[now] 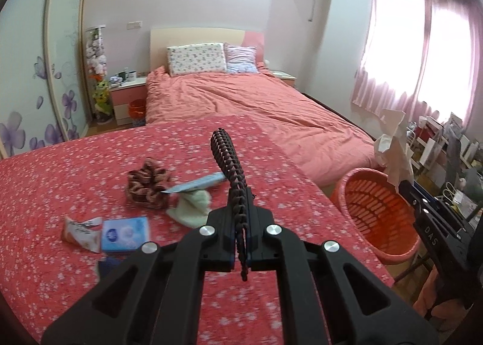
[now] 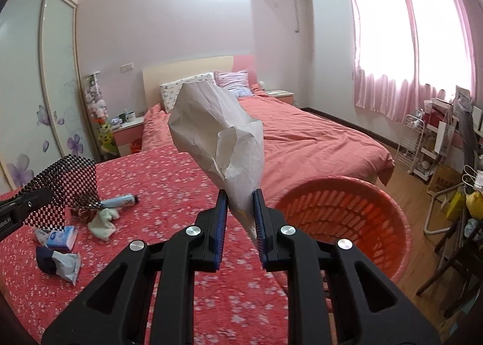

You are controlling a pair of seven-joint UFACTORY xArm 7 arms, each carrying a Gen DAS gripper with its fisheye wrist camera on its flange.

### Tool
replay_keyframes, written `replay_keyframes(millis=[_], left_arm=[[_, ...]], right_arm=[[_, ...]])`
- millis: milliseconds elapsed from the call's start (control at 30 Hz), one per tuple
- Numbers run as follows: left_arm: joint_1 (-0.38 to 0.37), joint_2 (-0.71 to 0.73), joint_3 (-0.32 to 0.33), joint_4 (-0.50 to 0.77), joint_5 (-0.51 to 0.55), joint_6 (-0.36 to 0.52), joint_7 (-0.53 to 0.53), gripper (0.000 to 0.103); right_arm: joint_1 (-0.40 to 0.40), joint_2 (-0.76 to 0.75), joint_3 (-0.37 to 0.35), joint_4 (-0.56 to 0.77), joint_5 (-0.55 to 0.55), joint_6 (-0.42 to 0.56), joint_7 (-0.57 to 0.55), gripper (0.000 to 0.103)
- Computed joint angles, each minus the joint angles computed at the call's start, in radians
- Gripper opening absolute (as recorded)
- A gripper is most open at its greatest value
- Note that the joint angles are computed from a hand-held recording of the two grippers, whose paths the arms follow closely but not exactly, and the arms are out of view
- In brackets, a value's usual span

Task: Collect trash
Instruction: 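Carry mesh item and tissue paper over the orange basket and open both tools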

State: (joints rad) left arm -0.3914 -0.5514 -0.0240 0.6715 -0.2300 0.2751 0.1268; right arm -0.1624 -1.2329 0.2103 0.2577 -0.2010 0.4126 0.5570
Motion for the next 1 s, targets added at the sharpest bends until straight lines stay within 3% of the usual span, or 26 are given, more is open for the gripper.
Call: replay_keyframes(millis=[400,833,1000], left_arm=[[-0.141,0.072,-0.015,0.049,-0.076,-0.023,0.034,0.006],[-0.232,0.194,-0.082,0.128,-0.12,-0.057,0.057,0.006],[-0.28,0.24,-0.078,0.162,-0.173,-0.062,0.102,0.006]], right_arm=[[-0.049,-0.052,-0.093,-0.056,0.009,0.016,-0.061,0.018],[-0.136,-0.068,-0.166,-0.082,0.05,0.027,-0.132,0.018],[-0.159,-0.076,-0.205,-0.095,0.07,0.033,-0.161,0.018]])
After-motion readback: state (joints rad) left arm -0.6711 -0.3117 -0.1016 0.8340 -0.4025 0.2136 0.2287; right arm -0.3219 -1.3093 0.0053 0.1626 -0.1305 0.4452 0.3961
